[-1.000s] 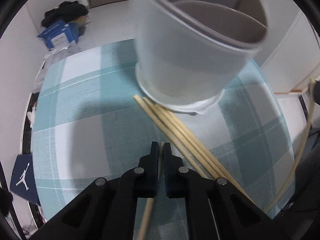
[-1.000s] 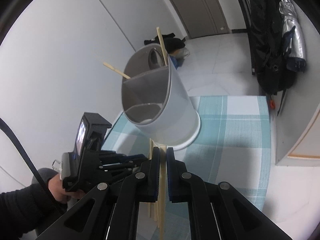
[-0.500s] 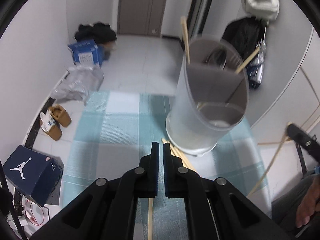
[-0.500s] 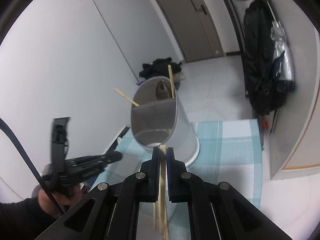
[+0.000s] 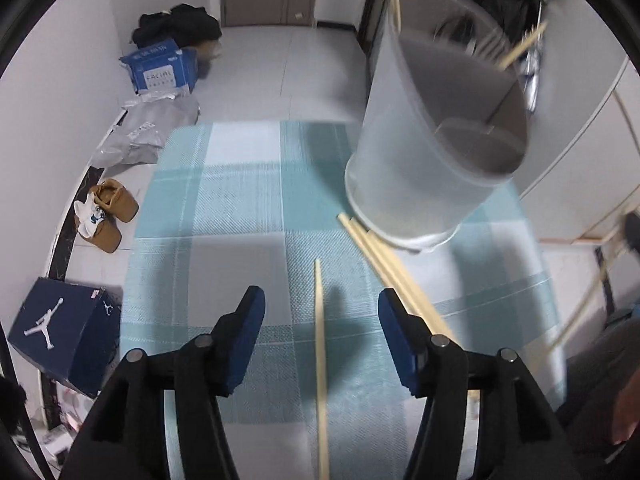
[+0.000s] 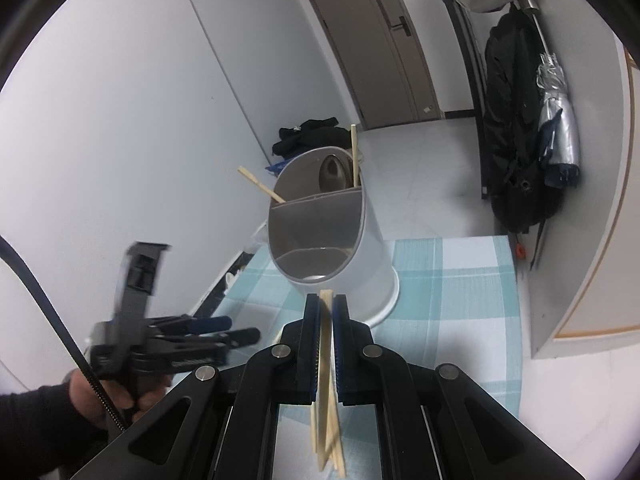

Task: Organize utensils
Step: 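Lift both chopsticks and carry them toward the white holder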

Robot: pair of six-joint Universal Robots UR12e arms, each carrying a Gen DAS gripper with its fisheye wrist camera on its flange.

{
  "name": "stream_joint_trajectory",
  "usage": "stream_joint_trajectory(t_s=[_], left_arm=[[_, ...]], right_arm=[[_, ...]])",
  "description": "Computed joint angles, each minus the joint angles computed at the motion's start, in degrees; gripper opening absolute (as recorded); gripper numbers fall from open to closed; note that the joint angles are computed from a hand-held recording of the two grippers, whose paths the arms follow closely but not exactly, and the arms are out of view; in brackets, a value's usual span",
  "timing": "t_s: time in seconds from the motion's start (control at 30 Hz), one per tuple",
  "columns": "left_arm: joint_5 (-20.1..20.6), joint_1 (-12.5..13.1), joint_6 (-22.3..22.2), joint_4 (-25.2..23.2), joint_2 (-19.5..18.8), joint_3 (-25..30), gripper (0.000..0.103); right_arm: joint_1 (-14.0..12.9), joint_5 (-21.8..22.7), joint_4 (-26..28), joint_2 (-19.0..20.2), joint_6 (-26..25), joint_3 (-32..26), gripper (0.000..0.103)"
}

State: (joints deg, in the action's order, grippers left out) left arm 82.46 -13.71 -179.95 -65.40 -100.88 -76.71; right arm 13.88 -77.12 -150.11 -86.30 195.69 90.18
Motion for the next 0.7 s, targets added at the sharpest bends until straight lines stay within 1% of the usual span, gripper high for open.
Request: stream_joint_trajectory(t_s=[0.07,0.2,0.23,0.27,0.33,0.37,0.4,0.43,0.47,0.5,0.57,0.63,0.7], left_arm=[[1.16,-0.44,1.32,-2.31,-1.33,1.25,0.055],[2.21,-0.94,2.95,-3.73,-3.08,2.62,0.055],[2.57,-1.08,3.44,-4.80,-3.75,3.36,0.052],[2.50,-1.01,3.83,-5.67,-4.00,3.78,0.047],[4.85,-1.43,4.80,-4.02,-4.00,3.65,0.030],[4.34,-1.28,4.89,-4.41,-3.72,3.67,0.025],[3.84,-1.20,4.58,-4.73,-3.87,4.02,0.010],[3.24,-1.10,4.22,-5.05,-4.05,4.34,0.001],[2.36,-0.86,3.25,-5.62,-4.35,4.91,0.001],[2.46,-0.88,2.42,-5.22,-4.44,4.88,0.001],[3.92,-1.13,0.45,-3.61,-4.42,4.38,0.001],[3.80,-0.93,-1.92,-0.93,-3.66,3.13,0.001],[4.13,-0.70,-4.76,4.49,-1.88,0.82,0.001]], right_arm=[[-0.24,0.10,0.05,0.00,-0.01,0.06,0.005],[-1.08,0.96,0.13,-0.06,0.84,0.30,0.005],[-1.30,1.20,0.08,-0.10,1.13,0.39,0.005],[-1.48,1.37,-0.05,-0.11,1.36,0.45,0.005],[-1.88,2.03,-0.17,-0.06,1.74,0.47,0.005],[-2.01,2.20,-0.14,-0.03,1.82,0.44,0.005],[-2.08,2.33,-0.06,0.00,1.92,0.35,0.005],[-2.23,2.61,-0.19,0.03,2.07,0.35,0.005],[-2.29,2.75,-0.31,0.06,2.17,0.35,0.005],[-2.39,3.03,-0.38,0.10,2.27,0.33,0.005],[-2.41,3.31,-0.34,0.16,2.24,0.19,0.005],[-2.35,3.19,-0.55,0.14,1.89,0.22,0.005],[-2.35,3.20,-0.83,0.03,1.95,0.34,0.005]])
